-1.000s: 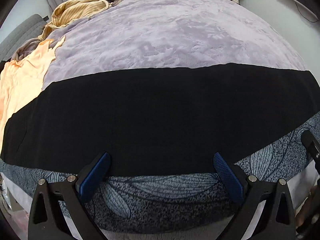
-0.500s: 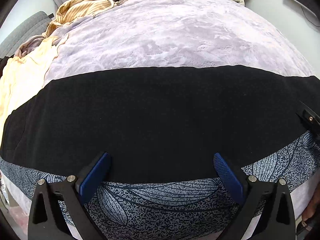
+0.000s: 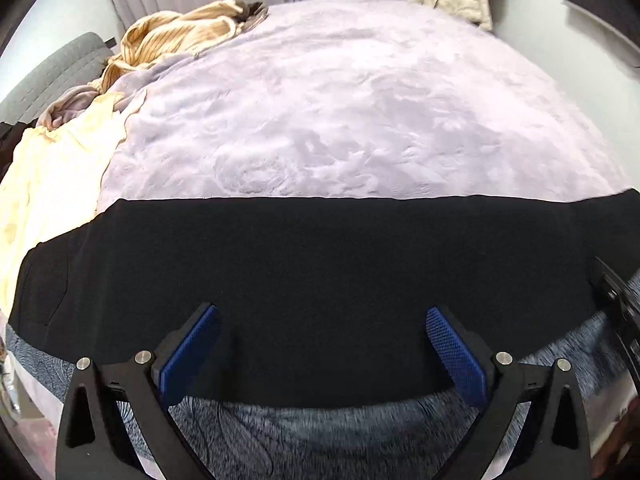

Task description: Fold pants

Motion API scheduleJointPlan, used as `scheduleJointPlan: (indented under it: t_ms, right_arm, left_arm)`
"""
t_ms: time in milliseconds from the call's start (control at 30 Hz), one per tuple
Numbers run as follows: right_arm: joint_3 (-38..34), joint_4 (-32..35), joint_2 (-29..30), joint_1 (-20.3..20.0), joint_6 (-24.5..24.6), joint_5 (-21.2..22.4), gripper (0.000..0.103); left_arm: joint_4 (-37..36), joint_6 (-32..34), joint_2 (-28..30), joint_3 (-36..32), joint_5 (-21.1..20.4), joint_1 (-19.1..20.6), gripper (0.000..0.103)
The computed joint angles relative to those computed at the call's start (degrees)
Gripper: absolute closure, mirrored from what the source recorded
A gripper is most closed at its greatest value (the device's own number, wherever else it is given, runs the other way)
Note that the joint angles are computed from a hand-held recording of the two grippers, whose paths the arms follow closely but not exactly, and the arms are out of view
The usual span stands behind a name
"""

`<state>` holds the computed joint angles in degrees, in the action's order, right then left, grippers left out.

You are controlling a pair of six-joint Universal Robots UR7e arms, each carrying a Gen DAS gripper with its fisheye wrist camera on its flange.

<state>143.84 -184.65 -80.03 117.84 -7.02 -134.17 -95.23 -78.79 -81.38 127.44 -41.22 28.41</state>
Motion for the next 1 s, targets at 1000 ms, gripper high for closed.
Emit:
scheduleJointPlan:
  t_ms: [1000]
  right_arm:
    - [-15.3, -8.6, 26.6, 25.4, -11.4, -24.9, 0.073]
  left_arm:
    - [22.8, -13.8, -41.6, 5.6, 2.2, -5.9, 0.0]
